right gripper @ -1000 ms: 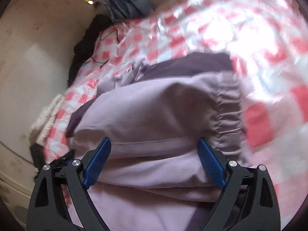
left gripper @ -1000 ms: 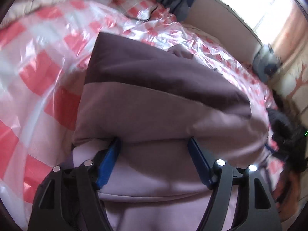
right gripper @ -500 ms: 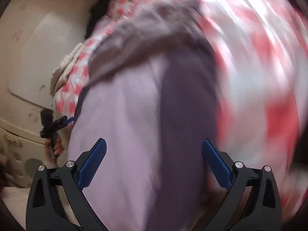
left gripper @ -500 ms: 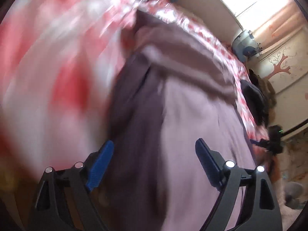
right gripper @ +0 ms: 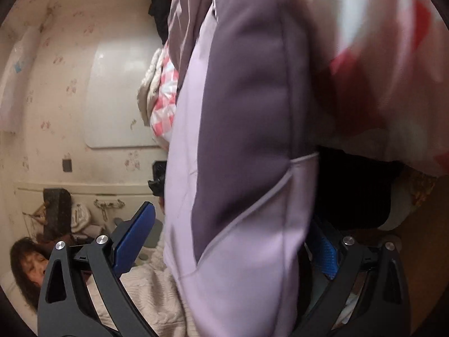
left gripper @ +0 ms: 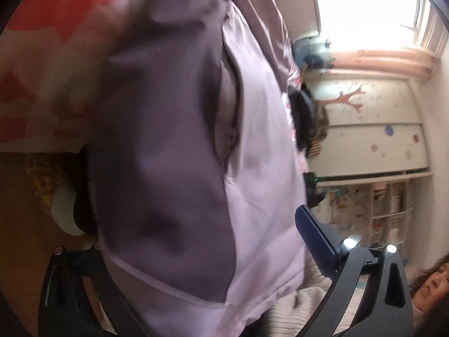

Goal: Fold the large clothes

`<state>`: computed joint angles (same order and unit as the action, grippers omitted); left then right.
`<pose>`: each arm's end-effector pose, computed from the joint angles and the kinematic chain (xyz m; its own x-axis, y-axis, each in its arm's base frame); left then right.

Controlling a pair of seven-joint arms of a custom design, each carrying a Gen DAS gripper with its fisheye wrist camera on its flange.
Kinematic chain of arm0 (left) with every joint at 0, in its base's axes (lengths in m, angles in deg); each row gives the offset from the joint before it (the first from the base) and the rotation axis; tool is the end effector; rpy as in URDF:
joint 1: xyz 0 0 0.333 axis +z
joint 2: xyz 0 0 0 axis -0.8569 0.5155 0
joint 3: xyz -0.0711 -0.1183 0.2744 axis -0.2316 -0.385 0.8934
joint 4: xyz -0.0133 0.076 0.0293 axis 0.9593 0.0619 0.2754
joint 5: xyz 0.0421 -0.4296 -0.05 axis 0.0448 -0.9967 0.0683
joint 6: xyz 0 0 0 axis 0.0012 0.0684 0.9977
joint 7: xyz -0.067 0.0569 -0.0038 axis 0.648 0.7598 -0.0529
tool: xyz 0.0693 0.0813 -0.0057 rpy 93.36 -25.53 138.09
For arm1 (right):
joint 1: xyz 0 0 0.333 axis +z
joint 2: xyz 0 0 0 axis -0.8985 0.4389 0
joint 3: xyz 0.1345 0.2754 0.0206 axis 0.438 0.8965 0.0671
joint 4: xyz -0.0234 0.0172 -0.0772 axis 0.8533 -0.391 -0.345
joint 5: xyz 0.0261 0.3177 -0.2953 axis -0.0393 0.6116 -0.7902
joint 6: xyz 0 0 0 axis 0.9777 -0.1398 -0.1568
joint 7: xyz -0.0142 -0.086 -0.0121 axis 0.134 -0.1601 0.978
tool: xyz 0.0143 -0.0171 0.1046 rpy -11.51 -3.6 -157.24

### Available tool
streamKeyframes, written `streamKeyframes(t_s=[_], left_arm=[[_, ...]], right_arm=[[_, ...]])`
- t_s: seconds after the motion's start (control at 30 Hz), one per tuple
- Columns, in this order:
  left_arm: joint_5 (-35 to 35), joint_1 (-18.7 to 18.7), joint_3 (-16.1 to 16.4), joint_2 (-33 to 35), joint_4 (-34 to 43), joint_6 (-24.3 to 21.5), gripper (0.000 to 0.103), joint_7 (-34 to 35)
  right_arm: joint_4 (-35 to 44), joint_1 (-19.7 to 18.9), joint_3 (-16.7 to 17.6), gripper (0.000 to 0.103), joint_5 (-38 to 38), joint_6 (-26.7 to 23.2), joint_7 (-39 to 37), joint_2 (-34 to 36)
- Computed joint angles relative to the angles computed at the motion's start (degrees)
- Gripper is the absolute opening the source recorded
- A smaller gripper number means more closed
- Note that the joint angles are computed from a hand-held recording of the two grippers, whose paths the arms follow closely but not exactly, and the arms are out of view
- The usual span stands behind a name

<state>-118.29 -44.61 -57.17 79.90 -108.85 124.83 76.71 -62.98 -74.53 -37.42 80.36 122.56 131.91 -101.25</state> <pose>0.7894 -0.0274 0.4232 -0.1557 -0.4539 0.8774 -0.9713 0.2319 -0.0524 0.4832 -0.1639 0.5106 -0.1970 -0.3627 -0.9108 -0.9264 0.3730 0.0518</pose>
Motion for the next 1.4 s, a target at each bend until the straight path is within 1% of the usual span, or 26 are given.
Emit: streamKeyframes(t_s=[0.07, 0.1, 0.13, 0.17, 0.2, 0.23, 0.27, 0.3, 0.33, 0.4, 0.47, 0.53, 0.6, 0.63, 0.67, 0.73, 0.83, 0.9, 0.97, 1.03, 1.2, 1.3, 1.4], left_arm=[[1.27, -0.34, 1.46, -6.21, -8.28, 5.02, 0.095, 2.18], [1.50, -0.55, 2.06, -7.86, -10.39, 6.54, 0.089, 2.39], [2.10, -1.25, 2.81, -8.66, -11.12, 8.02, 0.078, 1.95], [2.74, -1.61, 3.53, -10.33, -13.24, 9.41, 0.071, 1.64], [2.82, -1.70, 3.85, -11.36, -14.53, 10.13, 0.054, 1.62], [2.74, -1.71, 4.08, -12.04, -15.28, 10.59, 0.041, 1.60], [2.29, -1.58, 4.22, -13.77, -17.46, 11.81, 0.036, 1.91], [1.80, -1.50, 4.34, -14.94, -18.87, 12.62, 0.028, 2.21], [1.18, -1.38, 4.46, -16.38, -20.51, 13.56, 0.023, 2.65], [-0.55, -1.17, 4.64, -19.11, -23.41, 15.53, 0.020, 3.73], [-3.66, 0.17, 4.67, -20.70, -24.71, 15.76, 0.018, 5.00], [-6.91, 1.12, 4.63, -22.99, -26.54, 16.29, 0.017, 6.19], [-9.47, 1.81, 4.80, -25.43, -28.39, 16.08, 0.017, 8.34], [-10.22, 2.00, 5.10, -25.57, -28.14, 15.39, 0.017, 9.25], [-11.14, 2.39, 5.23, -27.08, -29.56, 14.78, 0.017, 10.85], [-11.80, 2.47, 6.02, -27.98, -30.63, 13.45, 0.017, 12.90], [-12.96, 2.57, 7.28, -27.98, -32.33, 12.40, 0.017, 12.68], [-14.63, 2.85, 7.69, -28.54, -34.75, 13.00, 0.017, 12.28], [-17.56, 3.26, 7.66, -29.73, -36.74, 13.59, 0.017, 12.61], [-18.52, 3.14, 7.93, -30.39, -36.67, 13.55, 0.017, 13.21], [-22.64, 3.39, 8.26, -32.57, -36.33, 13.78, 0.017, 14.66], [-26.59, 3.66, 8.25, -32.54, -35.16, 14.80, 0.016, 14.40], [-28.72, 3.30, 7.56, -30.20, -31.10, 16.60, 0.017, 12.91]], right_arm=[[-1.33, 0.55, 0.51, 0.096, 1.86, 1.66, -0.91, -0.90], [-1.88, 0.88, 0.62, 0.096, 2.90, 2.48, -1.62, -1.36], [-2.27, 1.11, 1.09, 0.094, 2.56, 4.01, -2.03, -2.03], [-2.41, 1.34, 1.58, 0.089, 1.50, 5.55, -2.03, -2.65], [-1.19, 2.31, 2.27, 0.068, 1.78, 7.64, -2.00, -1.26], [-1.49, 2.57, 2.62, 0.046, 1.06, 9.05, -1.65, -1.84], [-2.00, 2.98, 3.23, 0.039, 0.16, 10.92, -0.91, -2.76], [-2.72, 3.51, 3.62, 0.031, -0.33, 12.87, -0.90, -3.98], [-3.31, 4.15, 3.82, 0.025, -0.48, 14.58, -0.75, -5.22], [-4.19, 5.67, 3.22, 0.022, 1.35, 17.31, -1.68, -7.26], [-5.13, 7.39, 2.34, 0.022, 4.64, 20.23, -3.62, -9.48], [-4.79, 8.94, 1.30, 0.022, 6.58, 21.18, -5.24, -11.06], [-3.97, 10.13, 0.82, 0.022, 6.31, 21.03, -5.64, -11.90], [-3.91, 10.67, 0.51, 0.022, 6.14, 20.56, -5.85, -12.45], [-4.34, 11.12, 0.39, 0.022, 5.71, 20.00, -6.02, -13.56], [-5.51, 11.50, -0.15, 0.022, 4.09, 18.88, -5.58, -15.01], [-8.99, 11.13, -1.44, 0.022, 2.42, 18.09, -3.64, -16.93], [-11.70, 11.18, -2.10, 0.022, 3.23, 18.35, -3.10, -18.34], [-13.33, 12.02, -2.84, 0.022, 6.35, 19.49, -4.83, -19.46], [-14.12, 12.77, -3.95, 0.022, 9.65, 19.99, -8.34, -20.83], [-13.31, 15.20, -4.66, 0.022, 18.45, 21.43, -15.43, -22.07], [-12.68, 15.84, -5.63, 0.023, 24.26, 21.29, -19.02, -21.56], [-10.15, 16.08, -6.55, 0.023, 30.21, 20.17, -22.51, -18.02]])
